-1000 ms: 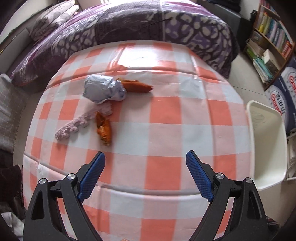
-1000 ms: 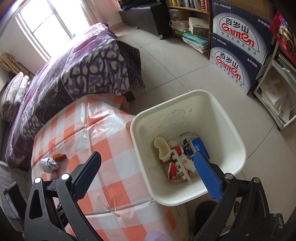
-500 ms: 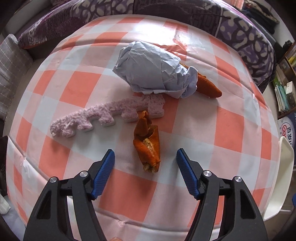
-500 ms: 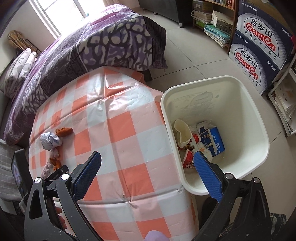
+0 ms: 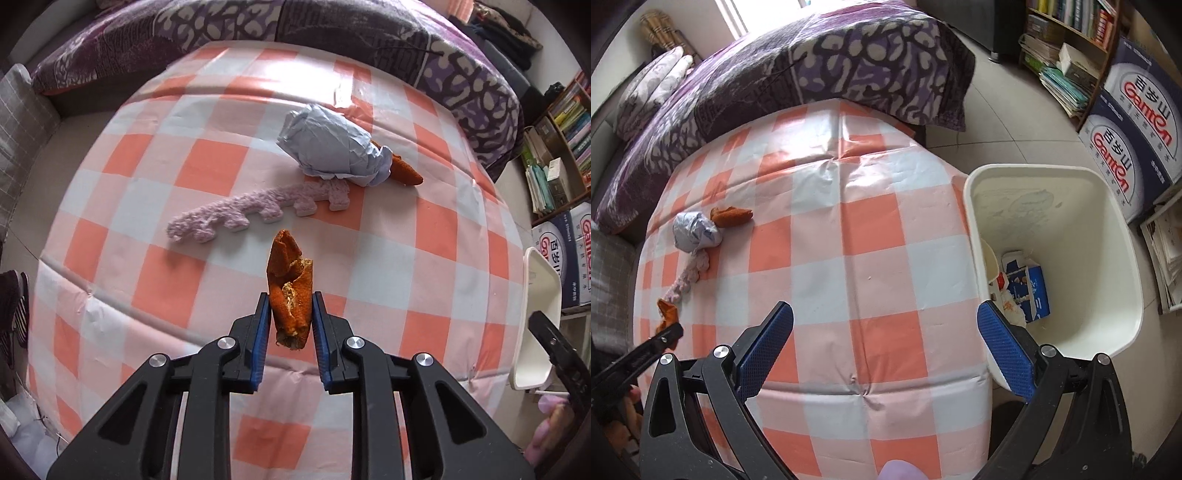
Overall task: Collect trash
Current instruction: 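Grasp the orange peel on the table with the left tool, then grasp the crumpled grey plastic bag with the right tool while the left holds the peel, then carry the grey plastic bag over the bin and open the right tool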
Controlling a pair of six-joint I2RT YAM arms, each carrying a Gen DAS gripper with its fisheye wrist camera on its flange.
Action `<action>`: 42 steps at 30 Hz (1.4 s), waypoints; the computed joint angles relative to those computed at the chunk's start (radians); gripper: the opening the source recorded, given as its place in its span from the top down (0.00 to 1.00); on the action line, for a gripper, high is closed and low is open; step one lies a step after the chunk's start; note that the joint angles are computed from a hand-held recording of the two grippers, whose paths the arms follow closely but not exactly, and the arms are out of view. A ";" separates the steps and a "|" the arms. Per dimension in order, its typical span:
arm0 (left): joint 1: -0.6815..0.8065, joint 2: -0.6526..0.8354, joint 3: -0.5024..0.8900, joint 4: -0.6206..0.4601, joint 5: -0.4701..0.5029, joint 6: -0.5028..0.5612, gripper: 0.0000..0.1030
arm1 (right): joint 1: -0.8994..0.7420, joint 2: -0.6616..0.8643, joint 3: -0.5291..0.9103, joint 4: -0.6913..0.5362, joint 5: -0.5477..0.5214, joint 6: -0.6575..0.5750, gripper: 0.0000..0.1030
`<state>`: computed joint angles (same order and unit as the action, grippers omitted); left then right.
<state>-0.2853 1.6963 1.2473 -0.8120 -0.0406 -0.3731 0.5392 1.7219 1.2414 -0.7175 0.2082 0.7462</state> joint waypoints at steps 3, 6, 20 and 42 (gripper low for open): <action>0.030 -0.084 -0.005 -0.008 -0.013 0.042 0.78 | 0.053 0.075 0.055 0.058 0.023 -0.150 0.07; 0.052 -0.130 0.006 -0.017 -0.064 0.068 0.78 | 0.073 0.176 0.160 0.105 -0.013 -0.266 0.07; 0.199 -0.148 0.057 -0.032 -0.012 0.094 0.78 | 0.145 0.920 1.253 -0.188 -0.031 -0.427 0.17; 0.118 -0.164 0.058 -0.026 -0.006 0.065 0.78 | 0.081 0.225 0.355 0.127 0.000 -0.179 0.46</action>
<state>-0.1672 1.5328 1.3057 -0.8379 -0.0463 -0.3081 0.6200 1.9466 1.5961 -0.5905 0.2083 0.5670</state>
